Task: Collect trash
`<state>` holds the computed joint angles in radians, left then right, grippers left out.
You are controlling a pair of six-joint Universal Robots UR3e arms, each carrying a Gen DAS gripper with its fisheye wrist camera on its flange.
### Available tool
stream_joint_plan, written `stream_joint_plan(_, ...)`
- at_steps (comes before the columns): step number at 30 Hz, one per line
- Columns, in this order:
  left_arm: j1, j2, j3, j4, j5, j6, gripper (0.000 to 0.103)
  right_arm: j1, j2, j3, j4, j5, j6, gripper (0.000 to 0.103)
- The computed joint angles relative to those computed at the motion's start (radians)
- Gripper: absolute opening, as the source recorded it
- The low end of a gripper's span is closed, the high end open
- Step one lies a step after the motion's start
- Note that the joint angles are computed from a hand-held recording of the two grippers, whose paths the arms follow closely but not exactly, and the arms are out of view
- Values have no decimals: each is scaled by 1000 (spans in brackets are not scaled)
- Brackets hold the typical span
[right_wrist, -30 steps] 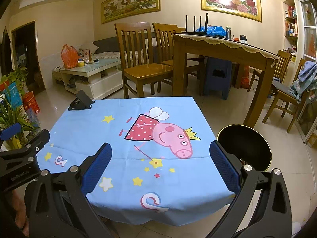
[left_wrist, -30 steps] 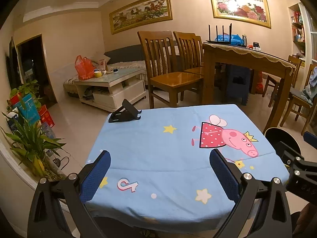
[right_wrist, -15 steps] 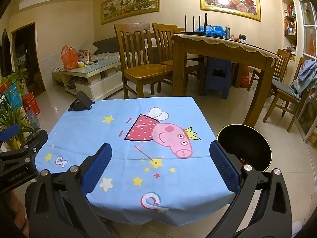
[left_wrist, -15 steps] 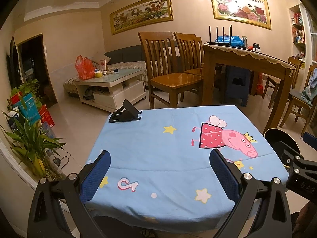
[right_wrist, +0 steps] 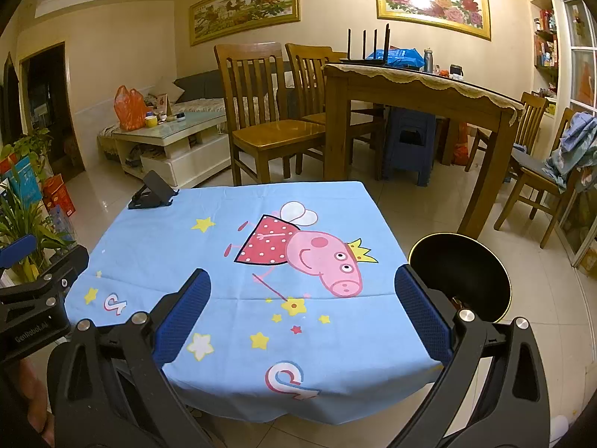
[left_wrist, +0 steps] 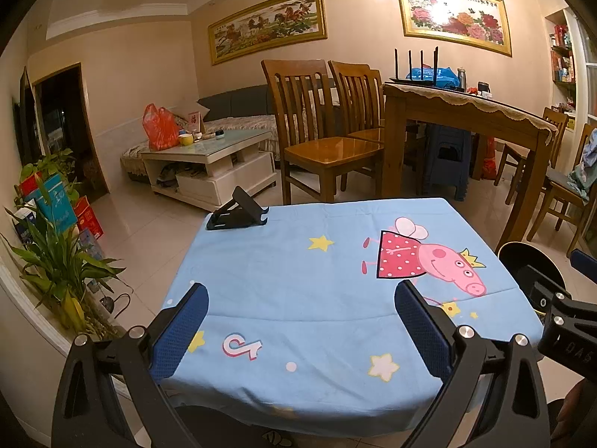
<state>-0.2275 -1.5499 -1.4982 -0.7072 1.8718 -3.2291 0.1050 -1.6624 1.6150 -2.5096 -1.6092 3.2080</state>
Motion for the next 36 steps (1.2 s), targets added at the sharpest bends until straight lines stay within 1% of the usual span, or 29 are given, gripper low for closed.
stream_joint_plan(17, 2, 3, -3, -1, -3, -2, 97, 2, 4, -9, 11, 2, -2, 98)
stream_joint_plan(25, 5, 14, -13, -7, -26, -18, 97, 11, 12, -9, 5, -2, 3, 98)
stream_joint_plan(36, -4, 13, -14, -10, -18, -25, 97, 15, 13, -2, 3, 4, 7, 97)
